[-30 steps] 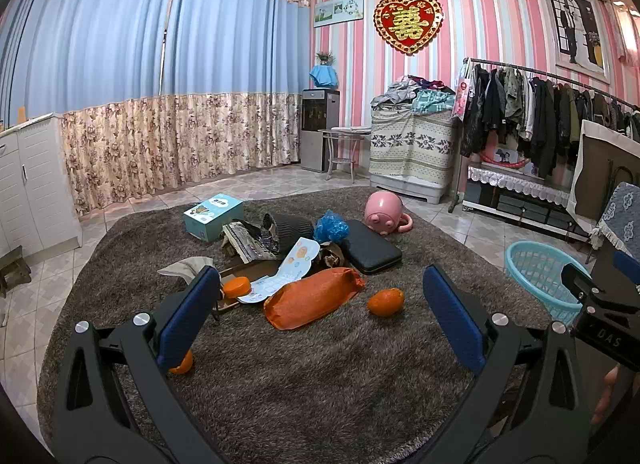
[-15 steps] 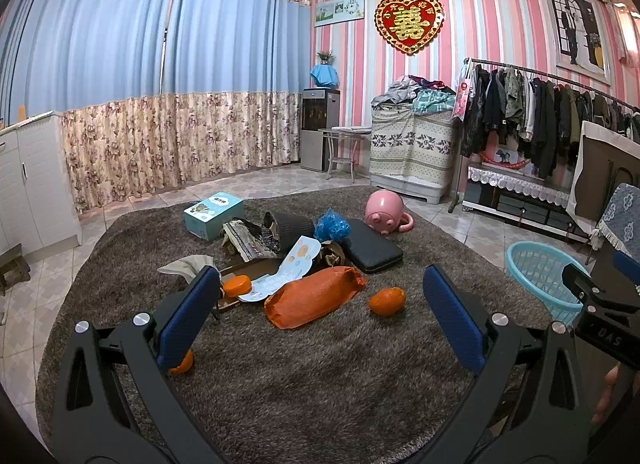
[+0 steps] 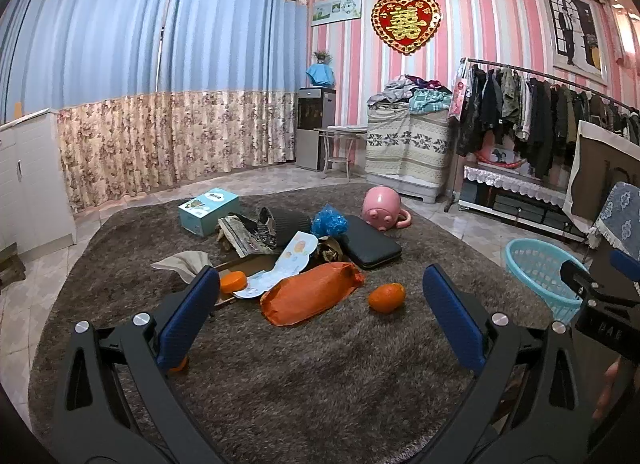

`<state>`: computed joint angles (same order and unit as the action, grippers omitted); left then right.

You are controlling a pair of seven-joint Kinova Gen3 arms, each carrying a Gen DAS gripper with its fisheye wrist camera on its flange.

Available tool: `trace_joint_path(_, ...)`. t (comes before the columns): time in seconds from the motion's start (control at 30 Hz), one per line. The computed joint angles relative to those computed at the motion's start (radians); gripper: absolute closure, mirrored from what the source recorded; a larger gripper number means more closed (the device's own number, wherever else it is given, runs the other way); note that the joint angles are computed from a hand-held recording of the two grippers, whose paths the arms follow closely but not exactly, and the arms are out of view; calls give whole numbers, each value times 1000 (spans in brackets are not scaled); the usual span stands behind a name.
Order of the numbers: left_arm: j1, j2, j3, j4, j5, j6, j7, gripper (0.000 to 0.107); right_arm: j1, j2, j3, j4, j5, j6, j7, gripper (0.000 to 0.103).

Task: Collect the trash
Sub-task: 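Reach the left tool to the orange fruit half and grasp it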

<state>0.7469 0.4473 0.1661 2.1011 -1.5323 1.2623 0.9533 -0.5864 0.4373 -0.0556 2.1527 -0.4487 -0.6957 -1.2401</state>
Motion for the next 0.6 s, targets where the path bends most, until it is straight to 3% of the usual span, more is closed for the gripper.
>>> trace_joint_path(0.37,-49,17,-3,62,-40,-90,89,10,52,50,-17,-44,95,27,-81,4)
trace_joint_path(0.6,-125,-1,-11,154,-59,-151,183,10,-19,74,46,-104,-13,87,-3,4)
